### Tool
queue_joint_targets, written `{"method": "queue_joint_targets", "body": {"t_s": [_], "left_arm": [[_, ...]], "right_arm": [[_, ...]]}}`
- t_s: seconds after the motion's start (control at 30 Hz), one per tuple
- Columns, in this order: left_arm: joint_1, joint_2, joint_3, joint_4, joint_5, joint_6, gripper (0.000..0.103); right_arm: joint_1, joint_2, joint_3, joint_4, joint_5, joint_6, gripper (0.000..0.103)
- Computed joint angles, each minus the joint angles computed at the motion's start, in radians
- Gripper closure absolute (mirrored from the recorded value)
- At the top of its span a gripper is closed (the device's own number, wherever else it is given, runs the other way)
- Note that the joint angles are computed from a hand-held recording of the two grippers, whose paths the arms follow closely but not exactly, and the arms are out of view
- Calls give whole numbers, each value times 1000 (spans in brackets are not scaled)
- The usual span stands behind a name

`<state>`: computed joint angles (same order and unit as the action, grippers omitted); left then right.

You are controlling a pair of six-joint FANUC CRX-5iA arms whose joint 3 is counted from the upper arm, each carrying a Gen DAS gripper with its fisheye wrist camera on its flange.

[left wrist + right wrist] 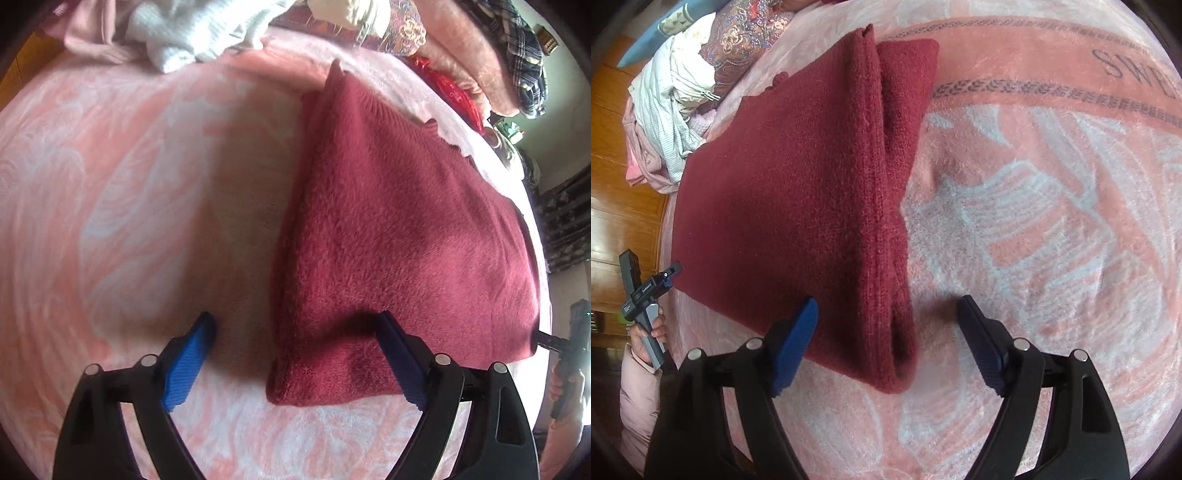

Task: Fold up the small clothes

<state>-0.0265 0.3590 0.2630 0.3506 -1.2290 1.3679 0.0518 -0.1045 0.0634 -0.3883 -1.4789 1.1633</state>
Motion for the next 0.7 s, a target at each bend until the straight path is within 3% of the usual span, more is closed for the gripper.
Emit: {"method": "queue_joint_targets", "body": {"t_s": [0.1,0.2,0.27,0.33,0.37,0.4,0.47,0.7], "left_arm": [[-17,-5,-15,11,20,-34,12],[-22,9,-38,125,-20,-75,13],[-58,10,-13,48,-17,-69,13],[-71,6,-15,18,-1,-61,14],[-71,-1,-24,16,11,-48,25],[-69,-5,-25,13,15,-35,34],[-46,-6,-40,74,2,-26,70],[-15,-57,-90,151,8,-2,80]], "right_arm": [[12,8,9,3,7,20,24],[30,13,7,6,20,23,32],[39,12,1,6,30,33,32],[44,11,-2,7,43,23,44],[27,8,-2,-24,43,30,68],[-5,7,0,-82,38,39,80],[-13,-5,-7,-99,41,33,86],[-33,-74,20,-130,-10,42,94]]}}
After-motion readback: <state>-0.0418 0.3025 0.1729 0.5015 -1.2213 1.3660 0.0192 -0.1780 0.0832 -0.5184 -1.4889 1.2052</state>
